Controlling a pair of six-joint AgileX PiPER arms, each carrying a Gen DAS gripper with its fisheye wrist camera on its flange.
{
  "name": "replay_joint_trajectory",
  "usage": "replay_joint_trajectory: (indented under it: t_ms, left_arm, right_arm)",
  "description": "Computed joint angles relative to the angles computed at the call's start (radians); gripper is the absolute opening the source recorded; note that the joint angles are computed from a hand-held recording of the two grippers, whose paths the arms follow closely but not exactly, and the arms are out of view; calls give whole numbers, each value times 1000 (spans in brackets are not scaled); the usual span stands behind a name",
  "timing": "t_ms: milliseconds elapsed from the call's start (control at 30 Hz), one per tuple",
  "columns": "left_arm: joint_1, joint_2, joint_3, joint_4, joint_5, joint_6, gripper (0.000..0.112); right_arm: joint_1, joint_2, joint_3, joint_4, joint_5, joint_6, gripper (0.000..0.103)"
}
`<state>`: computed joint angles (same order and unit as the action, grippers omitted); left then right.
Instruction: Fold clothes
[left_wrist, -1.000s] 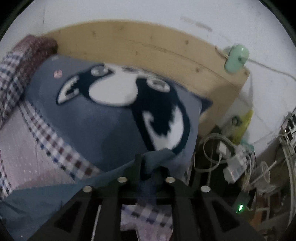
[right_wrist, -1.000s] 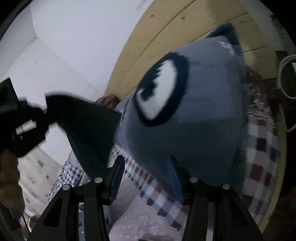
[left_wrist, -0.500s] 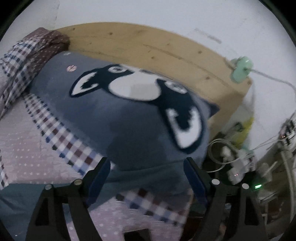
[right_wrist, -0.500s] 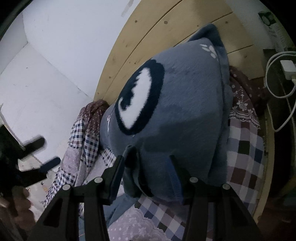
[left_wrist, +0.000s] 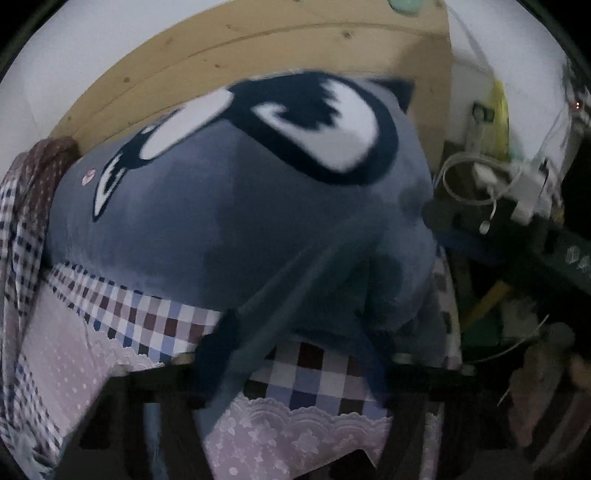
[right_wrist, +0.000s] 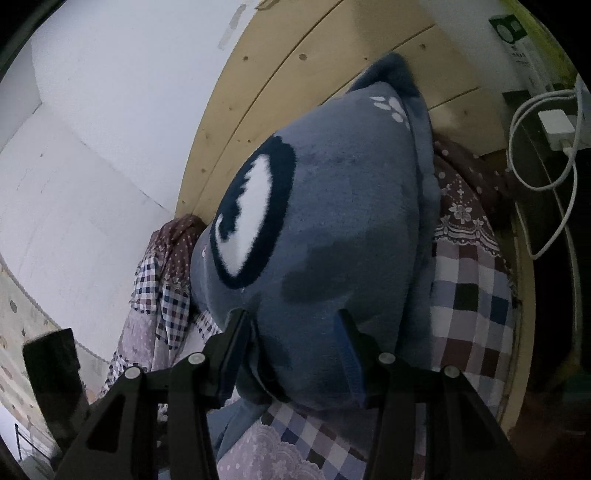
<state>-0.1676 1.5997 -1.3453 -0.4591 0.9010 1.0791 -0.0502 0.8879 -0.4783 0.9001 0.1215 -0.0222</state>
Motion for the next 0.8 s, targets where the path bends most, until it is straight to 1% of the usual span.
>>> replay_joint_trajectory:
  t_ms: [33, 67, 100, 133, 200, 267, 300, 367, 433, 467, 533, 600, 700, 800]
  left_arm:
    - [-13, 1, 11, 19, -26, -25, 14]
    - [-26, 3, 22, 39, -51, -51, 2]
    - [-27, -1, 35, 38, -71, -60, 2]
    - [-11, -11, 46, 15, -64, -40, 2]
    - [33, -34, 67, -39, -26, 14, 1]
    - [79, -55, 84, -88, 17, 65, 1]
    - [103, -69, 101, -103, 38, 88, 1]
    - [161, -103, 143, -126, 91, 137, 1]
    - [237, -147, 197, -143, 166, 201, 1]
    - [284, -177, 238, -145, 200, 240, 1]
    - [357, -214, 296, -129, 247, 288, 1]
    - [426, -244, 351, -102, 267, 325, 1]
    - [508, -264, 405, -58, 271, 339, 1]
    - [585, -272, 437, -43, 281, 354, 3]
  right_arm:
    - [-3, -1, -2, -2, 4, -1, 52]
    - [-6, -3, -3, -7, 9, 2, 52]
    - [-8, -4, -5, -16, 13, 8, 52]
    - [-8, -5, -4, -16, 13, 7, 52]
    - [-20, 0, -2, 45, 25, -61, 52]
    - [-50, 16, -6, 180, 62, -207, 52]
    - [-62, 26, -10, 217, 83, -251, 52]
    - [-75, 45, -17, 242, 111, -289, 52]
    - [-73, 50, -23, 209, 116, -267, 52]
    - [-78, 49, -23, 226, 122, -285, 52]
    - [-100, 49, -17, 308, 145, -367, 52]
    - [-114, 49, -13, 346, 162, -406, 52]
    - [-108, 50, -17, 326, 165, -396, 52]
    - [-65, 49, -31, 219, 142, -310, 52]
